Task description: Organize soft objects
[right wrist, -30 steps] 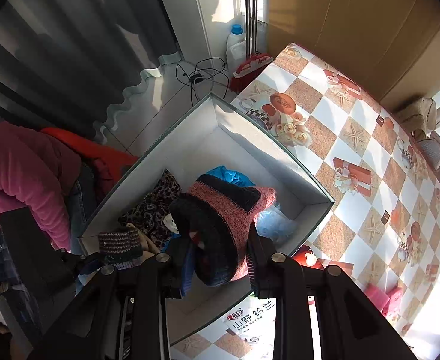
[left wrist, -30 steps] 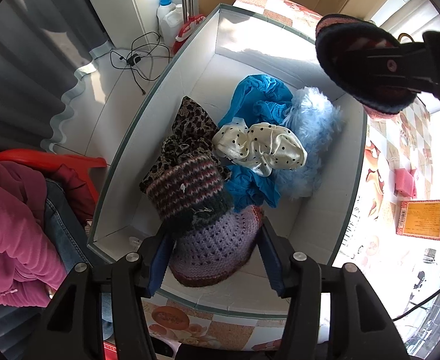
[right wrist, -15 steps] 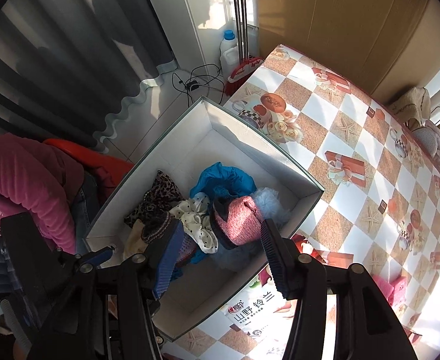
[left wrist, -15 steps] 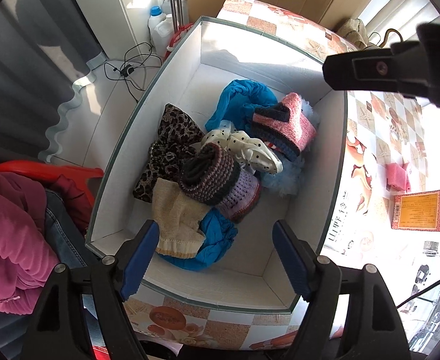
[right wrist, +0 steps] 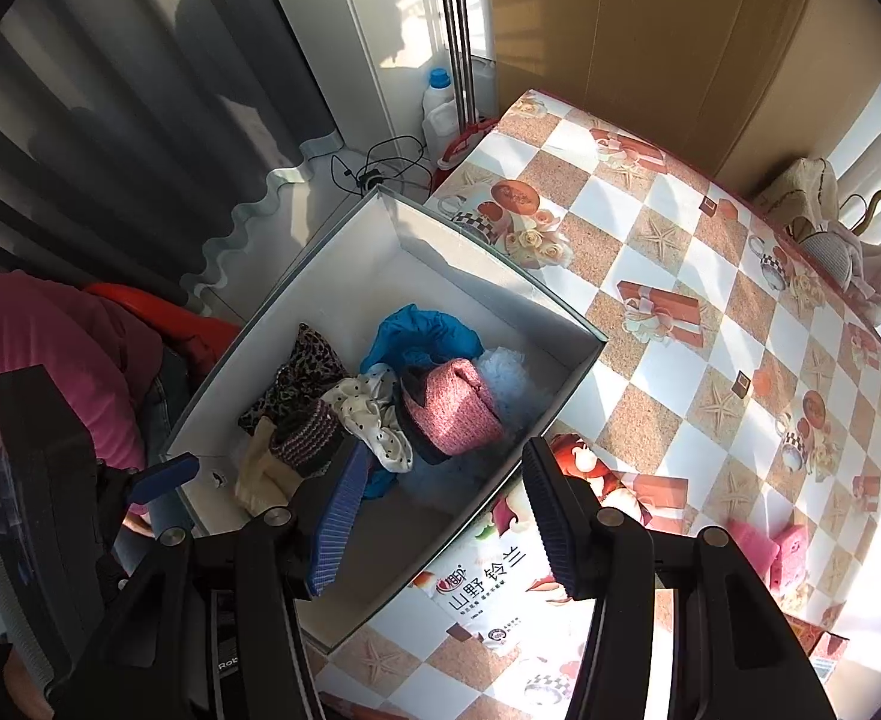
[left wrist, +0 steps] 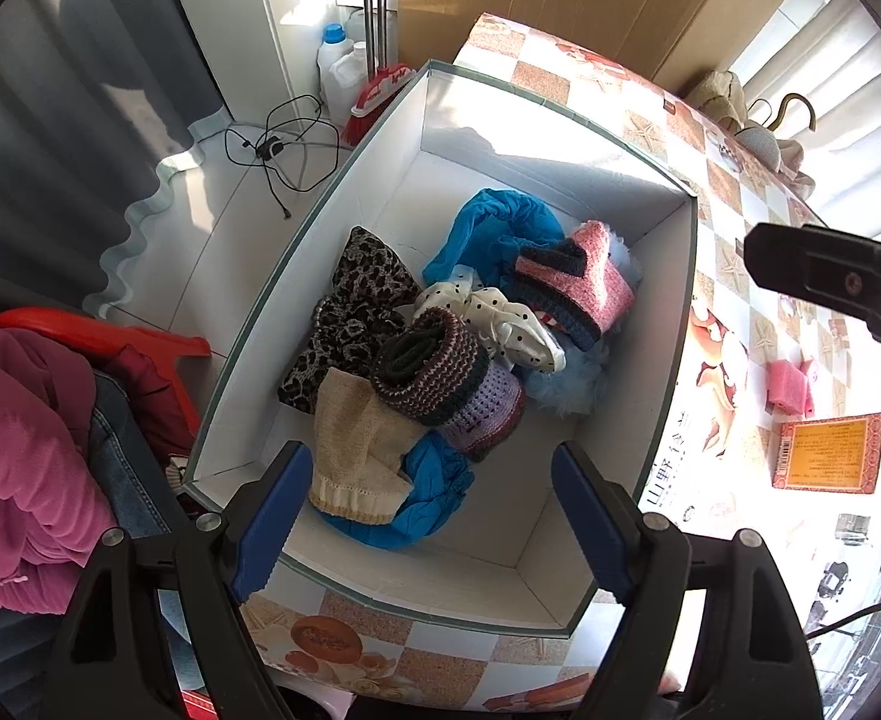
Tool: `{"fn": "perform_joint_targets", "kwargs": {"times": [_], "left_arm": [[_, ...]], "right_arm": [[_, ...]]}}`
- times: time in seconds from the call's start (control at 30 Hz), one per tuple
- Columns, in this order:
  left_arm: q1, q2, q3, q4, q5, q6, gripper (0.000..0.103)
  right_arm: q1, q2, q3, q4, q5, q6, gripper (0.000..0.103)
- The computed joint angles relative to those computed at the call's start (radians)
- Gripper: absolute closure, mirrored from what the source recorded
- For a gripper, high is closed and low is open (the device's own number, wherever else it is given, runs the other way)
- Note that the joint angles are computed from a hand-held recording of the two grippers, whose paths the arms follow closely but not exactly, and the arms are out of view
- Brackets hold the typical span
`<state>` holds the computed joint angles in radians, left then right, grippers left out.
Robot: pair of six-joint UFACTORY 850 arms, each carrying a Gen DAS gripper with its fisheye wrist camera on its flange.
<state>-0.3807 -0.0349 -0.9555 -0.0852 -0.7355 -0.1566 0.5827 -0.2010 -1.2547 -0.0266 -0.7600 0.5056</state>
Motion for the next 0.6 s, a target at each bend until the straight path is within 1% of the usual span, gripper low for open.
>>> {"fn": "perform_joint_targets", "kwargs": {"times": [0.03,0.13,0.27,0.37,0.47,0.6], "left_arm": [[0.002,0.002,0.001,-0.004,0.004,-0.006,0.018],[-0.011,0.011,0.007,0.052,0.017,-0.069,0.017],[-0.013,0.035,0.019,0.046,0.038,-0.086,0.016],[-0.028,0.068,0.035,0.096,0.061,-0.17,0.016],[-0.05,0.078,0.036,0.179,0.049,-0.264,0.016],[-0.046,0.078,0.032,0.155,0.02,-0.236,0.016]], "right_arm": [[-0.001,0.005,0.004,0.0,0.001,0.003,0.048],[-0.003,0.021,0.018,-0.002,0.004,0.011,0.048],[-0.004,0.041,0.036,-0.002,0.006,0.018,0.048],[-0.008,0.056,0.052,0.005,0.006,0.021,0.048],[-0.01,0.062,0.062,0.005,-0.003,0.021,0.048],[-0.007,0.071,0.072,0.004,-0.012,0.022,0.048]]}}
